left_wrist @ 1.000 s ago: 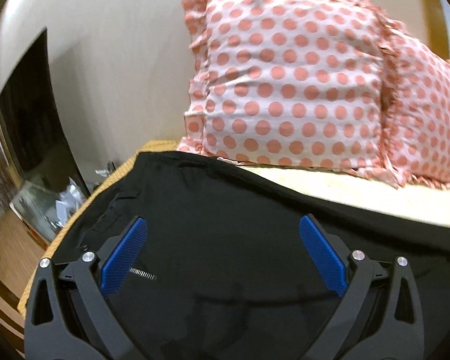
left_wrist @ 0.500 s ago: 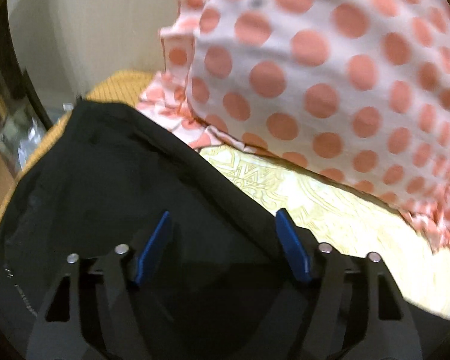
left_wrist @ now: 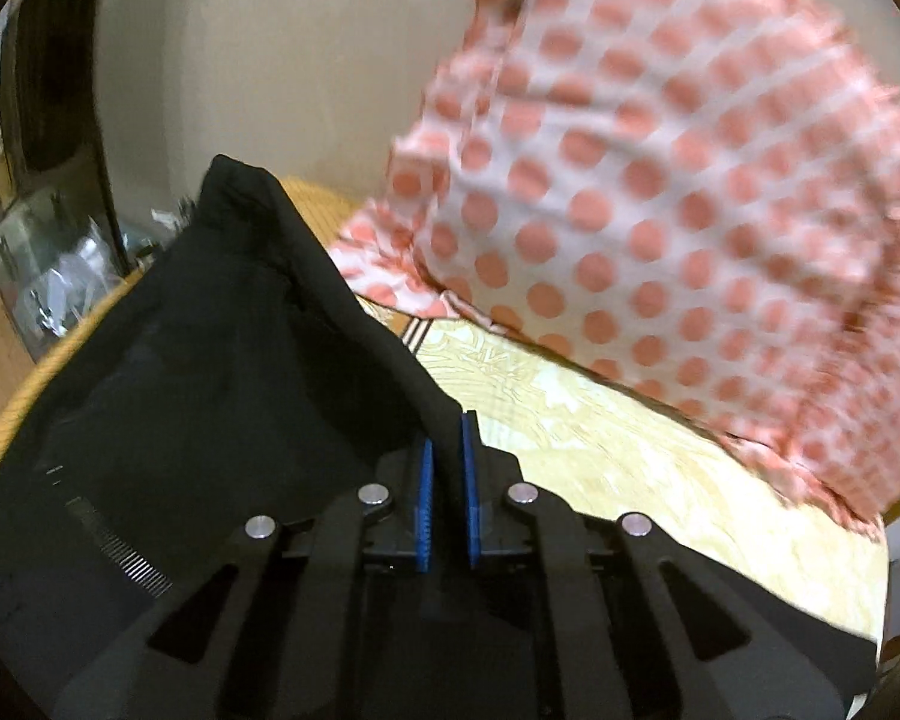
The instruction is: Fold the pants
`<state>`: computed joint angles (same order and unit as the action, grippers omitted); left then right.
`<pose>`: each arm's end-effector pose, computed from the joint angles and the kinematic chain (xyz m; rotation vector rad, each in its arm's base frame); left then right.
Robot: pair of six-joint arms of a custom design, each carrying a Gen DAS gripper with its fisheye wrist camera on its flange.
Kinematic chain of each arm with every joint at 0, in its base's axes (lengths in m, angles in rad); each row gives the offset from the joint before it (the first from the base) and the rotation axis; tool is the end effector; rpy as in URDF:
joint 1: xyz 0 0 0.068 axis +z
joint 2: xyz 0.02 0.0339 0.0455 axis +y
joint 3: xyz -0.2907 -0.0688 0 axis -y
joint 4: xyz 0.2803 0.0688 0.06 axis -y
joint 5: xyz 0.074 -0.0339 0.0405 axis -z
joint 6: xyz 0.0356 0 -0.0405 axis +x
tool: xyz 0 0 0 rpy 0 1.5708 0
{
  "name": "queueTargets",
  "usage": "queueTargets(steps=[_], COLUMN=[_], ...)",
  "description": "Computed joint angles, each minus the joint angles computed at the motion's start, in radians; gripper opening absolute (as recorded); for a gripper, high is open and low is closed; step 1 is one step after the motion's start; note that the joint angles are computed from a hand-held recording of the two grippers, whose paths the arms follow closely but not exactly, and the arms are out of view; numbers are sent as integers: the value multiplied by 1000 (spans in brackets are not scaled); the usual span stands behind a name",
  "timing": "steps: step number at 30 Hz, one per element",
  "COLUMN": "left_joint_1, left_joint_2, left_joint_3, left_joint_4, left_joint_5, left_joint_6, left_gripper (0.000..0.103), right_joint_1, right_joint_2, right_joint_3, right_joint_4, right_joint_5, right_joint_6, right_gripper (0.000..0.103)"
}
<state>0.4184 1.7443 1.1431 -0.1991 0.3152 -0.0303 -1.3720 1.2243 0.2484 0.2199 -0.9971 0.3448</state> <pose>0.3795 0.1567 0.2134 -0.3710 2.2988 -0.1806 0.0680 -0.1862 0.1244 1.1669 1.6083 0.5071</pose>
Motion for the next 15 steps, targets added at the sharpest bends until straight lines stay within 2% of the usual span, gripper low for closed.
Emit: queueTargets(steps=[4, 7, 12, 15], left_joint_1=[130, 284, 486, 611], left_joint_2=[-305, -534, -715, -733], left_joint_3=[-257, -460, -691, -751], left_joint_4=[34, 26, 30, -20], left_joint_5=[129, 227, 315, 384], left_joint_6=[74, 159, 307, 415], left_gripper=[8, 8, 8, 8], right_joint_1=[-45, -101, -172, -199], right_joint_2=[-45, -72, -59, -34], right_joint_3=[22, 39, 74, 90], right_joint_4=[-50, -97, -202, -252], right_joint_5=[-35, -67, -100, -111], right_joint_6=[-25, -59, -158, -216], right_gripper=[2, 2, 2, 2])
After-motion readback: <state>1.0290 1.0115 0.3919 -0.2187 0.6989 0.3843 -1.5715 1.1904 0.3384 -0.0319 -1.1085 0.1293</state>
